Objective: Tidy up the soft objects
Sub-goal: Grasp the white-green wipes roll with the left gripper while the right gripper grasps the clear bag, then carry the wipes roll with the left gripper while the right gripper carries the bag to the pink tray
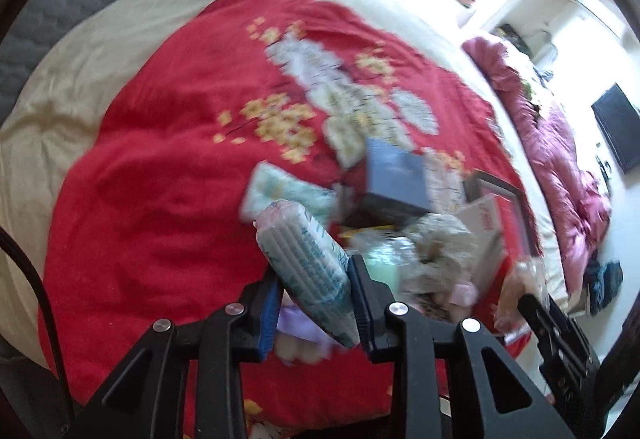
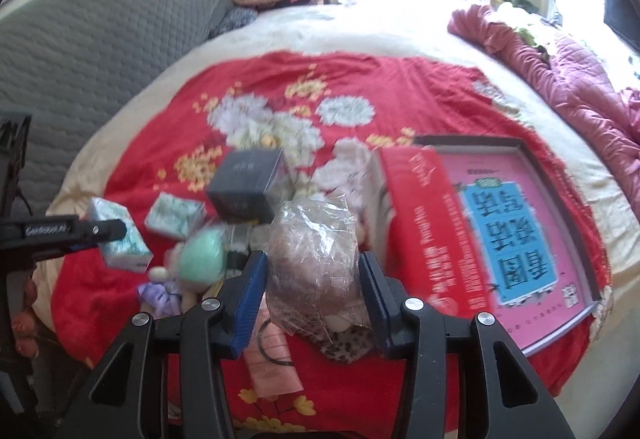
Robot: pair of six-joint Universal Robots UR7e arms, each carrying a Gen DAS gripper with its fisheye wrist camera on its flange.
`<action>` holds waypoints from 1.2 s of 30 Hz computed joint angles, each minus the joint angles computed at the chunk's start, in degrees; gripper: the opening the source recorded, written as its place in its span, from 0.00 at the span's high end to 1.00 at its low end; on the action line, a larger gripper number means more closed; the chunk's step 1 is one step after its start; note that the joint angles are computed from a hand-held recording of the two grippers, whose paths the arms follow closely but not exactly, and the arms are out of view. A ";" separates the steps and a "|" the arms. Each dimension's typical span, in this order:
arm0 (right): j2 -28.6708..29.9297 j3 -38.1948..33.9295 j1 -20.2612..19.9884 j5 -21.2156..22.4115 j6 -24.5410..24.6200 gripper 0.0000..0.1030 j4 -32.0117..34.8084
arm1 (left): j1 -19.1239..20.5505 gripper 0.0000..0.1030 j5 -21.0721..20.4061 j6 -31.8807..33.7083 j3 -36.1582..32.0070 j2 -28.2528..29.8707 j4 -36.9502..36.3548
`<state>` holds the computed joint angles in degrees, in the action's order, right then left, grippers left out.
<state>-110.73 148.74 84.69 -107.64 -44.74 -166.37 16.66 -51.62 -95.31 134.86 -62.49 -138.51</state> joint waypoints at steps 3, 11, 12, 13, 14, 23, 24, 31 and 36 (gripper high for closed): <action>-4.05 -1.58 -1.99 2.42 0.67 0.53 3.64 | -1.03 0.68 0.52 4.49 -3.83 2.72 -0.60; -12.37 -6.48 -13.25 9.74 -0.78 0.53 7.13 | -0.96 0.68 -0.62 19.05 -16.07 13.62 -6.99; -12.91 -7.30 -15.20 10.79 -1.20 0.53 7.17 | -0.83 0.68 -0.74 21.27 -18.29 15.42 -7.41; -13.19 -7.97 -16.85 11.62 -1.86 0.53 7.05 | -0.64 0.68 -0.95 23.79 -20.56 17.31 -8.14; -13.33 -8.48 -18.14 12.22 -2.27 0.53 6.84 | -0.45 0.68 -1.43 25.57 -22.56 18.94 -8.55; -10.46 -13.58 -29.07 16.50 -6.30 0.53 5.71 | 2.33 0.68 -6.64 38.69 -40.29 32.39 -5.44; -9.81 -13.96 -29.67 16.44 -6.60 0.53 5.59 | 2.79 0.68 -7.40 40.06 -43.01 34.21 -3.64; -4.22 -17.50 -32.80 15.71 -8.63 0.53 6.79 | 6.44 0.68 -14.32 47.15 -57.29 44.13 5.97; -0.54 -19.45 -33.82 14.44 -8.86 0.53 6.49 | 7.60 0.68 -15.80 48.74 -63.14 48.94 11.13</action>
